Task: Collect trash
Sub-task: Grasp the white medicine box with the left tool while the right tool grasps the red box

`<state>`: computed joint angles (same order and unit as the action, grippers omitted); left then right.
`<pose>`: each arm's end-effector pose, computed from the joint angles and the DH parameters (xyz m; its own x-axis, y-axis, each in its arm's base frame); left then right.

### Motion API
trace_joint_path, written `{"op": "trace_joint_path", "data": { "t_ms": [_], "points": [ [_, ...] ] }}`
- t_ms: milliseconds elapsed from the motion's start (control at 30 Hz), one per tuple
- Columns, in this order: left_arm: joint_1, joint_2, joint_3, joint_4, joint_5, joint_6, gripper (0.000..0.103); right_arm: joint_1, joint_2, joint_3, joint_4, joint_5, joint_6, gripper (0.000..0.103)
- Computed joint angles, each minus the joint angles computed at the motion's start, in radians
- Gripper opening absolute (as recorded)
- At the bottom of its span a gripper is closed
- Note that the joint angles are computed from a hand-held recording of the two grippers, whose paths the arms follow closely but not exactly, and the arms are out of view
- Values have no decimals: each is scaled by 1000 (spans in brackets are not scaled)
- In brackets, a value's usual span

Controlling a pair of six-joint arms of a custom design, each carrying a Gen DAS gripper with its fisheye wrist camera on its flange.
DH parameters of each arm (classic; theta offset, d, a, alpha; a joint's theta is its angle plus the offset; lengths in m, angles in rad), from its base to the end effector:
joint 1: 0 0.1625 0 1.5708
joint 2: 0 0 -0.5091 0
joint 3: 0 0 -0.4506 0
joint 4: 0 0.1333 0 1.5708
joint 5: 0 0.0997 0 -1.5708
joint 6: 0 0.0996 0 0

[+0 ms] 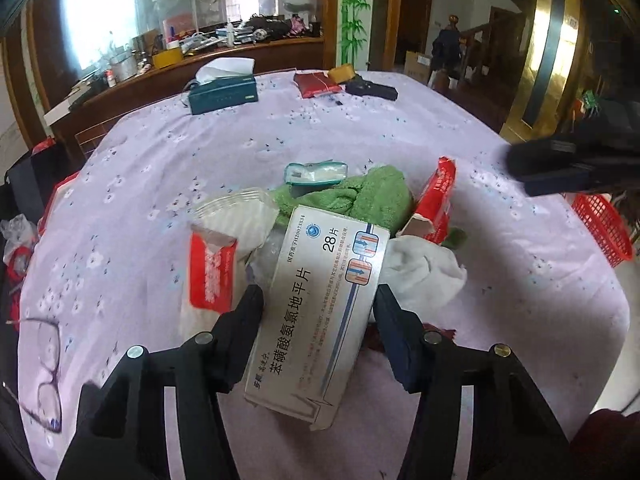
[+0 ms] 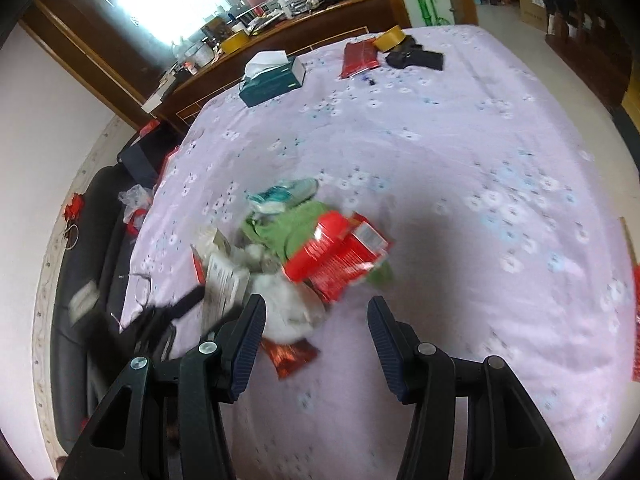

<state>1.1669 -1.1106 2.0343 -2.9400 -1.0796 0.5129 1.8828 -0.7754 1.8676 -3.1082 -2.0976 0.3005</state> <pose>-0.0801 -0.6461 0.2228 -0.6021 0.5463 -0.5823 0.7461 0.6447 -0.1666 0.2935 -0.6389 0.0841 -0.9313 0.1976 0.3060 -0.0014 0.8380 -0.5457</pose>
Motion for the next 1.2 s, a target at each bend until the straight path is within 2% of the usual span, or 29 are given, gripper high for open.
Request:
{"op": "trace_joint_path", "data": {
  "t_ms": [200,267,333,367,467,633,733,833,900,1000,1200],
  "points": [
    [1,-56,26,26,-11,-61,56,-43,64,-92,33,42,67,57],
    [2,-70,31,37,-16,-76,56,-53,81,-113,46,32,93,57],
    [1,-80,36,38,-14,-77,56,-64,97,-131,64,24,123,49],
    [2,-84,38,39,-15,-78,56,-70,103,-139,78,34,124,33],
    [5,-93,40,48,-21,-91,56,-73,104,-130,62,37,128,26],
    [1,-87,37,52,-41,-103,56,-50,72,-74,-8,14,69,18],
    [-10,-81,43,36,-52,-92,56,-27,43,-29,-59,-22,24,18],
    [-26,-75,46,35,-58,-106,56,-14,5,23,-105,-27,1,18],
    [-44,-71,54,24,-52,-113,56,-6,-17,55,-134,-27,-27,18],
    [-72,-70,69,7,-45,-124,56,13,-50,113,-180,-63,-92,18],
    [-140,-53,105,-29,-25,-168,56,25,-110,227,-246,-98,-141,18]
  ]
}}
